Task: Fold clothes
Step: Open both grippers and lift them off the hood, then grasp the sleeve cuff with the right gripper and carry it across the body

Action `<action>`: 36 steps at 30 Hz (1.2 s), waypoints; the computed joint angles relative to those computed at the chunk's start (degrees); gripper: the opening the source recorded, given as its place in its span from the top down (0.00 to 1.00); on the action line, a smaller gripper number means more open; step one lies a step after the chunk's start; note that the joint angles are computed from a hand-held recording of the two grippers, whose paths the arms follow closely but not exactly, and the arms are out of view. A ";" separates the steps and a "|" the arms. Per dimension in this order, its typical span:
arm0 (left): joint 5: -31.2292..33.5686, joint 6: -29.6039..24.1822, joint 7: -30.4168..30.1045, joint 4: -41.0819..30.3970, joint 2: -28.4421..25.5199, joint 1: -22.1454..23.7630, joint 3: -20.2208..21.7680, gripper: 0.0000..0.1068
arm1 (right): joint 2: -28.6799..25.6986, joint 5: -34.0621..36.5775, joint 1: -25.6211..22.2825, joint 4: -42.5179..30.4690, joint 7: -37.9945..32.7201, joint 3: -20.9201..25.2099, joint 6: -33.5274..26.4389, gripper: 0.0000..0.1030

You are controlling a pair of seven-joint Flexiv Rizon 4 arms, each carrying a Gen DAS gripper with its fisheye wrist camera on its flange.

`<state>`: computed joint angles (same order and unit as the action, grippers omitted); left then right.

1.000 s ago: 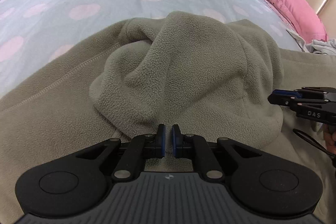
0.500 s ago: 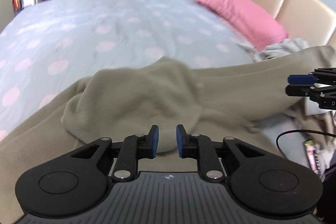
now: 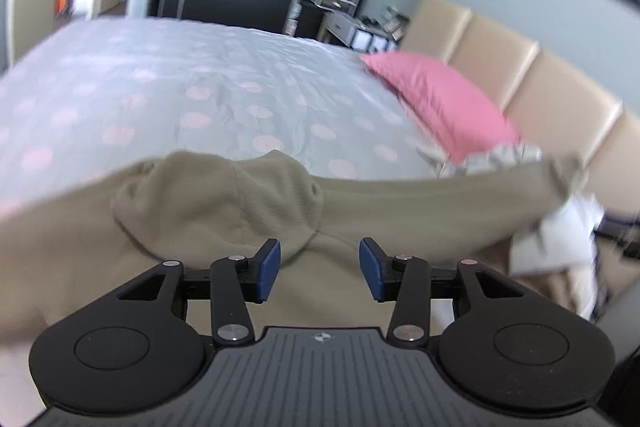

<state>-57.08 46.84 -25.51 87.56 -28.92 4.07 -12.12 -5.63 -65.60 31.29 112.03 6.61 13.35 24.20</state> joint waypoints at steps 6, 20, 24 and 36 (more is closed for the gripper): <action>-7.16 9.87 4.38 7.40 2.97 -2.12 -0.42 0.56 | 6.24 -5.18 -3.87 9.66 22.44 0.28 -1.24 0.39; 5.79 6.30 -4.55 8.92 5.63 -2.67 3.90 0.52 | 14.52 -20.33 -18.00 21.89 62.78 -2.53 12.64 0.33; 7.84 6.85 -3.61 6.46 4.06 -2.14 3.31 0.48 | 12.56 -24.70 -20.01 20.50 66.01 -3.85 14.67 0.25; 4.55 8.44 0.00 6.79 -1.39 0.86 -0.54 0.48 | 7.39 -28.57 -23.23 16.95 63.64 -6.37 15.94 0.72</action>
